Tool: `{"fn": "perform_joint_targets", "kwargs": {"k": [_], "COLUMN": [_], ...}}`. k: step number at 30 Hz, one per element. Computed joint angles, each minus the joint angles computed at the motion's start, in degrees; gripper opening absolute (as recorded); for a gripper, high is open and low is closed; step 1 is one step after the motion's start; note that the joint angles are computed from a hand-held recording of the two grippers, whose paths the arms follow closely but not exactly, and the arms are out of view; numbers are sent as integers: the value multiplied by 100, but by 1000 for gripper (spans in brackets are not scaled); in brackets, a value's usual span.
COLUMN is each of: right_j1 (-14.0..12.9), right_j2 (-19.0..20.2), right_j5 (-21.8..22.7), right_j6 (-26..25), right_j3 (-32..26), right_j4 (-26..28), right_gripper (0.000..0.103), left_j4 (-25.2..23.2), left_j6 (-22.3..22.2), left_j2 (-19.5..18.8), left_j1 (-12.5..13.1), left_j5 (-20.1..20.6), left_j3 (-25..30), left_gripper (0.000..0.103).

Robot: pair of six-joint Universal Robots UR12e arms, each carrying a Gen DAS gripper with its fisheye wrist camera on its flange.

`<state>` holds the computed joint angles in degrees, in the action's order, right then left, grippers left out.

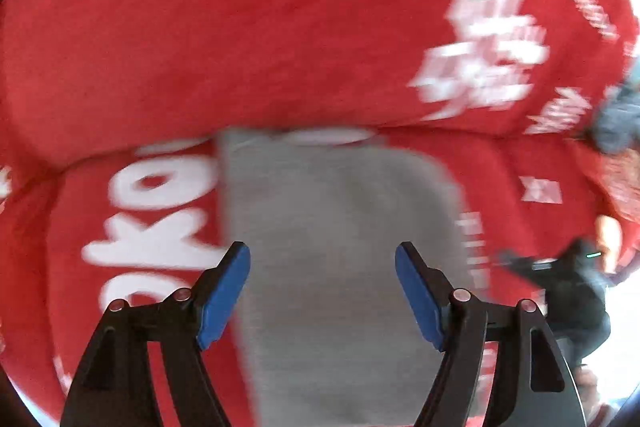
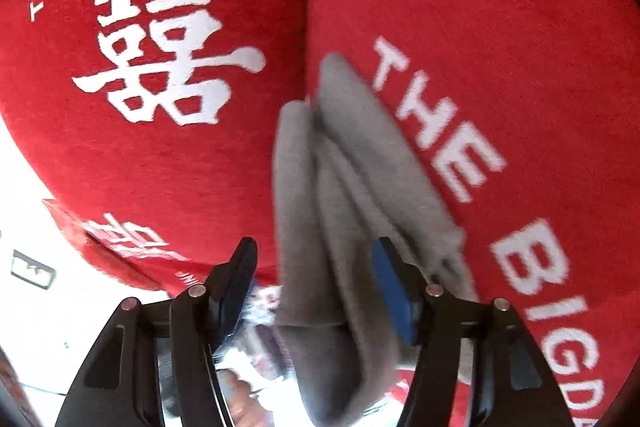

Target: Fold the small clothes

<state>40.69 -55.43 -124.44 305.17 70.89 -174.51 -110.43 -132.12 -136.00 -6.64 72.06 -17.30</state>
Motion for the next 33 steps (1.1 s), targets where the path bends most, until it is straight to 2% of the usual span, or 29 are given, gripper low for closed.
{"fn": "perform_joint_targets", "kwargs": {"k": [3, 6, 7, 8, 9, 11, 13, 15, 18, 20, 21, 23, 27, 28, 29, 30, 32, 33], "right_j1": [-232, -422, -487, -556, -614, -628, -565, -530, -546, -583, -574, -498, -435, -431, -422, -405, -362, -327], "right_j2": [26, -26, -40, -47, -40, 4, -8, -102, -221, -266, -253, -251, -310, -323, -327, -334, -380, -416], "right_j5": [1069, 1800, 1983, 2188, 2335, 2121, 1618, 1414, 1669, 2035, 2149, 1977, 1995, 2041, 2068, 2069, 2023, 1941], "right_j6": [-438, -1120, -1364, -1651, -1970, -2497, -2849, -2809, -2403, -2170, -2104, -1870, -1521, -1506, -1515, -1531, -1556, -1583], "right_j3": [-234, -460, -567, -726, -952, -1388, -1600, -1540, -1280, -1117, -1127, -1047, -1139, -1178, -1261, -1343, -1350, -1272], "right_j4": [453, 1176, 1507, 1981, 2576, 3403, 3617, 3696, 3916, 4218, 4396, 4256, 4793, 4952, 5134, 5279, 5233, 4968], "right_gripper": [65, 61, 51, 28, 14, 14, 13, 13, 13, 14, 14, 17, 19, 19, 21, 24, 27, 33], "left_j4": [178, 346, 370, 421, 465, 457, 596, 768, 1090, 1309, 1363, 1089, 827, 802, 731, 575, 302, 124], "left_j6": [-267, -361, -378, -415, -442, -386, -205, 46, 300, 374, 382, 441, 560, 532, 538, 574, 608, 630], "left_j2": [-136, -146, -115, -70, -39, -21, 116, 244, 429, 514, 526, 389, 251, 217, 176, 140, 50, 3], "left_j1": [50, 105, 118, 130, 117, 96, 74, 44, -20, -30, -27, -5, 14, 23, 34, 46, 69, 90], "left_j5": [454, 711, 682, 640, 651, 611, 445, 417, 560, 587, 574, 525, 569, 607, 632, 661, 685, 670], "left_j3": [49, -106, -179, -273, -333, -304, -529, -778, -1221, -1470, -1521, -1245, -915, -829, -722, -585, -358, -228], "left_gripper": [76, 76, 76, 76, 76, 76, 76, 76, 76, 90, 91, 91, 91, 89, 82, 78, 76, 76]}}
